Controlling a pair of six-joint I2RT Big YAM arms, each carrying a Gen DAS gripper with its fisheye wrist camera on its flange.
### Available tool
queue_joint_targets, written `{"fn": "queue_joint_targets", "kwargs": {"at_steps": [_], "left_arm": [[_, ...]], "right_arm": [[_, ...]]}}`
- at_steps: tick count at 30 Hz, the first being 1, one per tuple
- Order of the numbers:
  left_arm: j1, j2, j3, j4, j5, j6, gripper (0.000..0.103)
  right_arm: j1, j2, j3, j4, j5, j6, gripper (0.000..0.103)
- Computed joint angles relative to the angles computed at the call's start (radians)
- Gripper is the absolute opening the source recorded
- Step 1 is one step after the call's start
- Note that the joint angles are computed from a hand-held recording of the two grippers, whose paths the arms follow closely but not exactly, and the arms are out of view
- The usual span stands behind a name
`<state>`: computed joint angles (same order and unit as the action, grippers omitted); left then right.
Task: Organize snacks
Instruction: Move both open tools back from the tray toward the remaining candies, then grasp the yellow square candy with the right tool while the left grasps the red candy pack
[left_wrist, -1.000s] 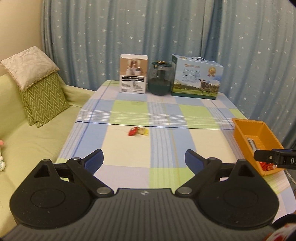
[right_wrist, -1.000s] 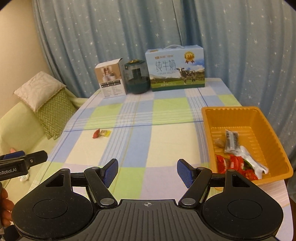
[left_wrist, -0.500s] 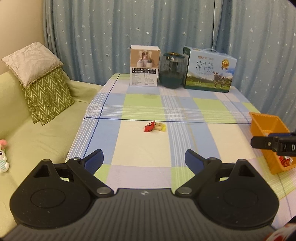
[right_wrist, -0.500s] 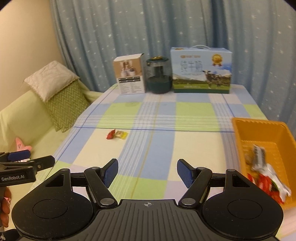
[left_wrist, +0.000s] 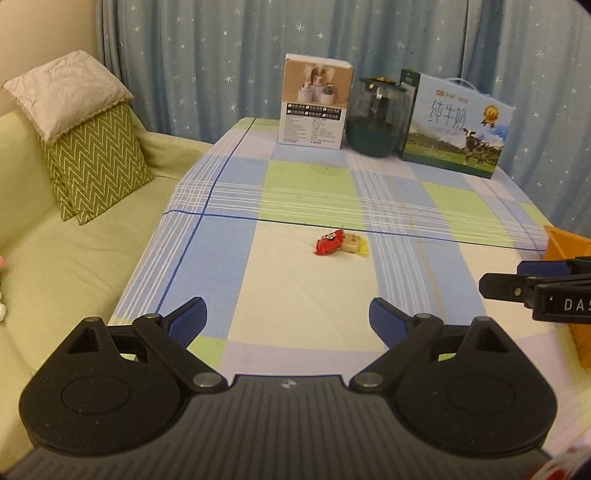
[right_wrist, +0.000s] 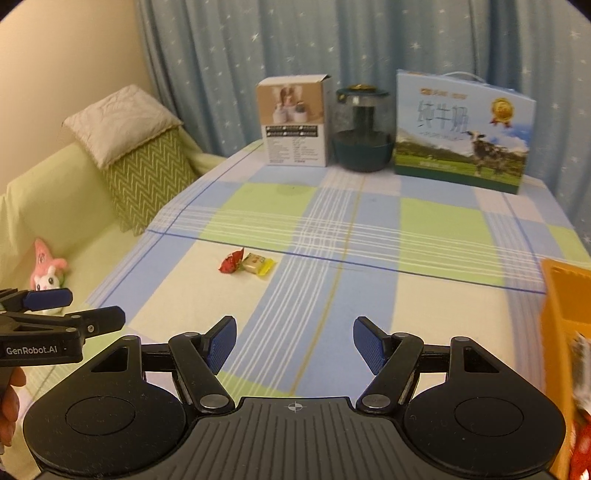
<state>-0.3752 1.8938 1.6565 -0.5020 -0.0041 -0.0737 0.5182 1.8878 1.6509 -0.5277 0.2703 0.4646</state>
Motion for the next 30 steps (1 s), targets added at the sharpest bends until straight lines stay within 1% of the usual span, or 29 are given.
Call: {"fn": "queue_joint_targets", "kwargs": {"at_steps": [3,9,11,14,16,18,20,26,30], "left_arm": [[0.005,0.042,0.033,0.016,0.012,0.013,0.094],[0.011,0.132,0.123,0.022,0.028,0.047,0.094],[0.013,0.165,0.163,0.021,0.020,0.051,0.094],[0.014,0.203,0.208,0.032,0.007,0.044,0.093],[0.015,0.219,0.227,0.035,0.008,0.032,0.093],[0.016,0.233,0.245,0.023,0.011,0.024,0.093],[0.017,0.246,0.264,0.007,0.014,0.019,0.093],[0.028,0.274,0.298,0.010,0.005,0.005,0.093],[0.033,0.285,0.311,-0.002,0.004,0.006,0.093]], "right_arm": [[-0.013,0.048,0.042,0.010,-0.020,-0.042,0.070],[-0.038,0.140,0.119,0.048,-0.064,-0.127,0.070],[-0.044,0.174,0.150,0.055,-0.078,-0.160,0.070],[-0.052,0.221,0.197,0.071,-0.107,-0.191,0.064],[-0.056,0.256,0.238,0.066,-0.127,-0.230,0.062],[-0.057,0.294,0.284,0.055,-0.131,-0.281,0.059],[-0.063,0.328,0.325,0.055,-0.144,-0.312,0.056],[-0.079,0.418,0.448,0.029,-0.169,-0.377,0.054],[-0.083,0.446,0.484,0.035,-0.196,-0.406,0.052]]}}
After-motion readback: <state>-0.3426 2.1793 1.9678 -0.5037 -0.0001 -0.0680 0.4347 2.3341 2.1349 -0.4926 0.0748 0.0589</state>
